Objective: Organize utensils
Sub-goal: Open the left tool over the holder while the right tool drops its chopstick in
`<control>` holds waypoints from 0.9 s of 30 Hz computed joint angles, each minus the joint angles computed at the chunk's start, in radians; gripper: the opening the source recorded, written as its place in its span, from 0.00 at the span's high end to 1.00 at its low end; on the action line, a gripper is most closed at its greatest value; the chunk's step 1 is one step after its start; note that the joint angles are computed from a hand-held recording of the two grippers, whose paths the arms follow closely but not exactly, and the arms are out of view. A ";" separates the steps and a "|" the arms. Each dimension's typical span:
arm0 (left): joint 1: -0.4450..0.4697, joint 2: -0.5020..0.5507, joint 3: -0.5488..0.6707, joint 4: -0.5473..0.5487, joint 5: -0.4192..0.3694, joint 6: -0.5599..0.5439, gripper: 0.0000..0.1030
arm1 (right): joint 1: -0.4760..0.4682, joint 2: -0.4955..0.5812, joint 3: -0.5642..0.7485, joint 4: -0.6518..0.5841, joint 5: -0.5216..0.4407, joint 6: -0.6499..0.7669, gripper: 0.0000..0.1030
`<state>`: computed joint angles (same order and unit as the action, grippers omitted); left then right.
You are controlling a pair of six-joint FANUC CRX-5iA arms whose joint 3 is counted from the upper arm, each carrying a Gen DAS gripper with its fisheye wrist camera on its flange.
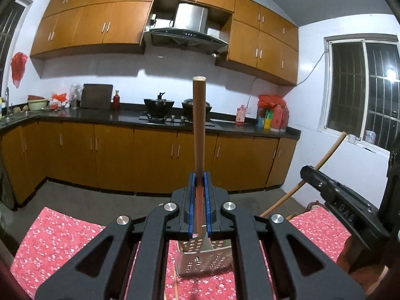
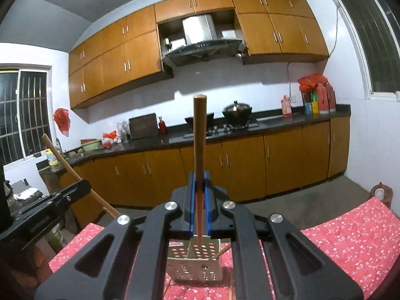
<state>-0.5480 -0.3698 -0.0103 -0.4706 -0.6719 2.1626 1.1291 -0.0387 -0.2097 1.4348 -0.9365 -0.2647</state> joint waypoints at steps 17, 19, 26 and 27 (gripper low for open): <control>0.055 0.027 -0.062 0.140 0.018 -0.096 0.75 | -0.012 0.037 0.007 -0.110 0.041 0.023 0.71; 0.047 0.022 -0.056 0.117 0.018 -0.073 0.66 | -0.009 0.029 0.000 -0.101 0.037 0.016 0.71; 0.037 -0.016 -0.054 0.082 0.007 -0.031 0.66 | 0.035 -0.019 -0.041 -0.045 -0.032 -0.023 0.71; 0.035 -0.024 -0.055 0.078 0.005 -0.024 0.66 | 0.045 -0.029 -0.050 -0.042 -0.047 -0.028 0.71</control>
<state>-0.5128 -0.3941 -0.0653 -0.3925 -0.6672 2.1382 1.1737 -0.0682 -0.2593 1.3925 -0.9830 -0.2923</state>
